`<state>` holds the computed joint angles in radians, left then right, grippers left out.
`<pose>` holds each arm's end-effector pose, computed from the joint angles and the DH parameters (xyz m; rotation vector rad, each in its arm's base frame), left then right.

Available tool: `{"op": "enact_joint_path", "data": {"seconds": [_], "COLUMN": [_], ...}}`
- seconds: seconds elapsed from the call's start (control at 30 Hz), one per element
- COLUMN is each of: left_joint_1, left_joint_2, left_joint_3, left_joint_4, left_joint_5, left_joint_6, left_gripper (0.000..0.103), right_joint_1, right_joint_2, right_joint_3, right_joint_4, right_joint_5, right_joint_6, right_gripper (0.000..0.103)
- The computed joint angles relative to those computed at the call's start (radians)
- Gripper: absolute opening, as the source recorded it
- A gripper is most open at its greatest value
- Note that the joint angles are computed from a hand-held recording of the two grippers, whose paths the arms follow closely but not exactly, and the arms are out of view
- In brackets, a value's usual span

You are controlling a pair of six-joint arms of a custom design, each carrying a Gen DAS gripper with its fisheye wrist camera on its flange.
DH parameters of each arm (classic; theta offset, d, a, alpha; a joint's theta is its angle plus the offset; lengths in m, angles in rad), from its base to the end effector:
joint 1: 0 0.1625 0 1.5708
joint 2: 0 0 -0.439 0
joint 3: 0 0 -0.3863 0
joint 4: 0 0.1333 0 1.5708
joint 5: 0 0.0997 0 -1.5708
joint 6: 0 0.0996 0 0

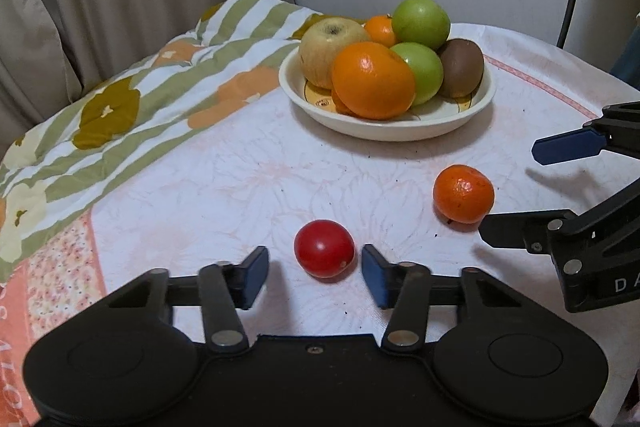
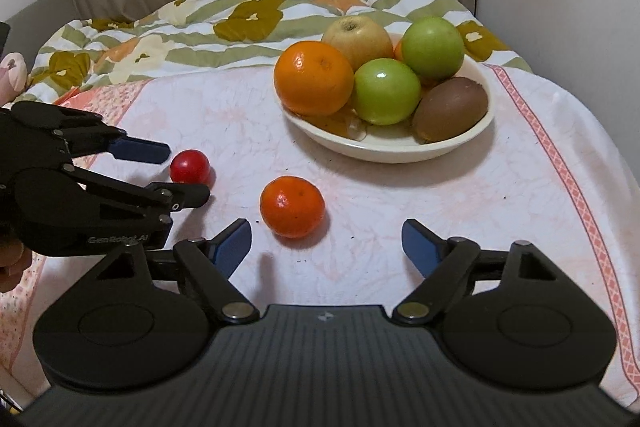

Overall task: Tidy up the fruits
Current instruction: 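Grasp the red tomato with the left tool while the right tool grasps the small orange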

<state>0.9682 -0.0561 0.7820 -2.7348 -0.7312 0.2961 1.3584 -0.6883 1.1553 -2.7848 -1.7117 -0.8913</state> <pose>-0.3084 -0.8143 -0.0872 0.7914 2.1659 -0.6612 -0.0571 -0.8308 0.2628 0.7774 -2.4119 0.7516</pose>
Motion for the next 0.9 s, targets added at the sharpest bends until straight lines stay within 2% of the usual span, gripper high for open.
{"op": "enact_joint_path", "data": {"seconds": [0.07,0.17,0.47,0.73,0.87,0.9], "left_joint_1": [0.001,0.004,0.002,-0.002,-0.007,-0.008], "left_joint_2": [0.002,0.004,-0.006,-0.045,-0.061,-0.063], "left_joint_3": [-0.003,-0.011,0.005,0.077,0.111,0.116], "left_joint_4": [-0.006,0.004,0.006,0.000,-0.004,-0.003], "left_joint_5": [-0.004,-0.015,0.007,0.035,0.056,0.061], "left_joint_6": [0.000,-0.016,-0.023,-0.075,-0.112,-0.121], "left_gripper": [0.049,0.036,0.036,0.036,0.036,0.036], "right_joint_1": [0.000,0.001,0.008,0.015,0.015,0.016], "right_joint_2": [0.004,0.008,0.038,0.058,0.067,0.069], "right_joint_3": [-0.006,-0.011,-0.047,-0.074,-0.091,-0.094], "right_joint_4": [0.007,0.015,0.044,0.066,0.080,0.082], "right_joint_5": [-0.001,-0.003,-0.010,-0.001,0.004,0.001], "right_joint_6": [0.001,0.002,0.004,-0.009,-0.014,-0.017], "right_gripper": [0.097,0.093,0.073,0.066,0.055,0.055]}}
